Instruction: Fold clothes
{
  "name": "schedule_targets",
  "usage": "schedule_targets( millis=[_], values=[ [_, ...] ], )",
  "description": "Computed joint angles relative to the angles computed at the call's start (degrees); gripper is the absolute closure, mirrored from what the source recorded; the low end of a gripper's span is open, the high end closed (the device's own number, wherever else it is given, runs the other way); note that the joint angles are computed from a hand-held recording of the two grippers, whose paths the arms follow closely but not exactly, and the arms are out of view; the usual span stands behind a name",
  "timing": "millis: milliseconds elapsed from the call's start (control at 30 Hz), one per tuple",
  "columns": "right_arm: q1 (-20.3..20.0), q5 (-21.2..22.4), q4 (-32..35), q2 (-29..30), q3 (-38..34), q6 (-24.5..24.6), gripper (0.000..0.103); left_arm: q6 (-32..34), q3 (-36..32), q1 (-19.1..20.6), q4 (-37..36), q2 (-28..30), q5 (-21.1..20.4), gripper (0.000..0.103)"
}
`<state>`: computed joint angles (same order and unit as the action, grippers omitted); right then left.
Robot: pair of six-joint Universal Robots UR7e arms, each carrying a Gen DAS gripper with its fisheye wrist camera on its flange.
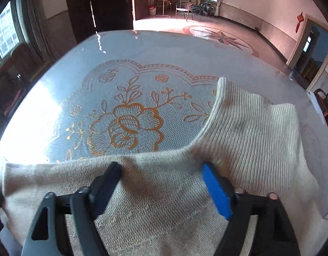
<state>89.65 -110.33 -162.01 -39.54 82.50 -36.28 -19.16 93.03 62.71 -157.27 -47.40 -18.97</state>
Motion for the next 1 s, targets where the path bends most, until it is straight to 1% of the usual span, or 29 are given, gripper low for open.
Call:
schedule_targets(
  millis=[33,67,100,167,200,267,300,333,367,433,467,533,567,633,667,733,800,867,900,933,967,1000],
  values=[
    [-0.48,3.78,1.73,-2.02,1.05,1.32,0.032,1.28,1.10,-0.58,-4.20,-0.11,0.34,0.012],
    [-0.87,5.24,1.78,-4.62,3.19,1.31,0.032,2.77,2.06,-1.34,-8.68,-0.10,0.01,0.012],
    [-1.42,4.54,0.79,-7.29,6.14,0.14,0.032,4.19,2.93,-2.10,-13.04,-0.04,-0.32,0.012],
    [-2.68,1.94,1.07,-11.65,10.72,-2.01,0.032,8.82,3.99,-3.99,-20.83,0.76,-3.87,0.012],
    [-2.70,0.62,1.15,-12.29,11.27,-1.52,0.032,10.38,4.45,-4.93,-23.82,1.06,-5.70,0.012],
    [-2.26,-2.03,1.21,-12.51,11.19,0.61,0.031,12.32,4.55,-7.05,-24.64,2.21,-9.93,0.012],
    [-2.62,-3.71,1.22,-13.73,12.30,0.75,0.029,12.89,4.53,-7.91,-24.15,2.74,-12.64,0.012],
    [-3.21,-5.51,1.22,-15.33,13.78,0.52,0.029,11.07,4.35,-8.65,-21.36,3.22,-15.31,0.012],
    [-3.82,-5.57,1.01,-16.32,14.73,0.69,0.029,9.55,3.95,-9.34,-18.81,3.86,-18.07,0.012],
    [-5.06,-4.39,0.50,-17.87,16.23,1.29,0.029,7.24,3.10,-10.48,-15.31,5.54,-23.96,0.012],
    [-5.37,-1.97,0.79,-18.88,16.35,2.31,0.029,5.54,2.96,-11.01,-13.71,6.44,-25.85,0.012],
    [-7.97,4.84,0.92,-23.21,18.28,3.52,0.029,2.28,2.79,-12.12,-11.56,8.27,-28.57,0.012],
    [-8.86,7.01,1.14,-24.45,18.17,5.09,0.029,0.81,3.18,-12.72,-10.21,8.94,-27.89,0.012],
    [-11.83,9.41,1.74,-26.55,16.49,8.58,0.029,-1.98,3.88,-13.88,-7.84,10.46,-26.69,0.012],
    [-11.62,8.47,2.21,-25.71,13.65,11.77,0.029,-0.88,4.96,-14.91,-9.35,11.28,-23.88,0.012],
    [-14.10,7.18,3.75,-25.60,9.12,14.92,0.029,-0.87,5.27,-15.99,-7.27,11.83,-21.08,0.012],
    [-15.49,5.22,4.93,-24.93,4.43,16.96,0.027,-4.67,4.94,-16.83,-2.63,12.06,-17.87,0.012],
    [-16.72,4.51,7.86,-22.39,-2.04,15.14,0.027,-7.25,4.48,-17.36,0.08,12.47,-16.06,0.010],
    [-16.81,2.50,9.49,-20.81,-5.29,13.20,0.027,-8.73,4.20,-17.51,1.43,12.61,-15.44,0.008],
    [-16.72,-0.16,11.04,-19.12,-8.53,10.95,0.027,-10.25,3.92,-17.65,2.85,12.75,-14.83,0.003],
    [-16.82,-1.68,13.56,-17.49,-11.68,9.58,0.027,-11.81,3.62,-17.79,4.32,12.88,-14.25,0.000],
    [-16.97,-2.82,16.50,-15.84,-14.90,8.57,0.027,-12.28,4.13,-17.81,4.07,12.46,-14.69,0.000]
  ],
)
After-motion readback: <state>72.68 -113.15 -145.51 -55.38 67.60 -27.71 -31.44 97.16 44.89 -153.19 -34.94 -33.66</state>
